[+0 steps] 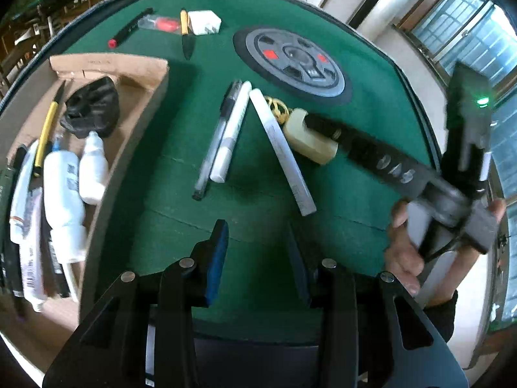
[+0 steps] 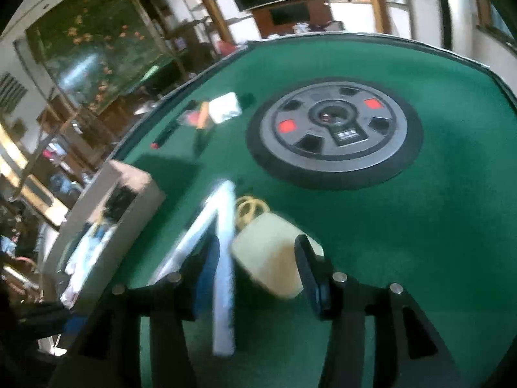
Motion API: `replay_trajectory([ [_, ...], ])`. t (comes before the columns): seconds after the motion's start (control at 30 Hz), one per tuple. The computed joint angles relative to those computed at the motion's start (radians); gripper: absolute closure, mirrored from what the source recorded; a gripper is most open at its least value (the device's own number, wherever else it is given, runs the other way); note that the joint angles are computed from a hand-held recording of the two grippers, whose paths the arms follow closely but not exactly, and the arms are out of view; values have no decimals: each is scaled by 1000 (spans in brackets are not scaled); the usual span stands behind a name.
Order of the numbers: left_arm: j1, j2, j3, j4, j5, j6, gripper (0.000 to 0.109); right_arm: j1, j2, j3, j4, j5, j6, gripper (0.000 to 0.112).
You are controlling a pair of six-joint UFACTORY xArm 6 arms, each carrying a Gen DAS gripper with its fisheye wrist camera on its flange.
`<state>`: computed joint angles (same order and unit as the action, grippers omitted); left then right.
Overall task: Organize rigid objects
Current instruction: 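Grasp the cream soap box with the right tool while the left tool grasps the white deli marker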
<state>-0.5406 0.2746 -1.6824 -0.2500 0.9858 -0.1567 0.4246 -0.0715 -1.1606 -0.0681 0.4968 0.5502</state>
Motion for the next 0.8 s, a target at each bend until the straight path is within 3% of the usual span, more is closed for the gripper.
replay_trajectory([
  [0.07, -5, 12, -11, 4, 13, 1, 72, -15, 1, 3, -71, -30, 86, 63],
  [0.17, -8, 23, -16, -12, 1, 4, 72, -49, 30, -18, -72, -5, 147, 62],
  [0.27, -12, 48, -52, -12, 28, 3, 72, -52, 44, -21, 73, 2, 17, 62],
  [0.4, -11, 35, -40, -3, 8, 5, 72, -23, 34, -30, 122, 17, -116, 61],
  [0.53, 1, 31, -34, -6, 29, 4, 72, 2, 64, -68, 152, 103, -202, 61],
  [0.67, 8, 22, -17, 2, 5, -11, 72, 22, 75, -87, 72, 134, -153, 61],
  [0.8, -2, 68, -87, 14, 44, -9, 72, 26, 78, -90, 31, 137, -121, 64],
])
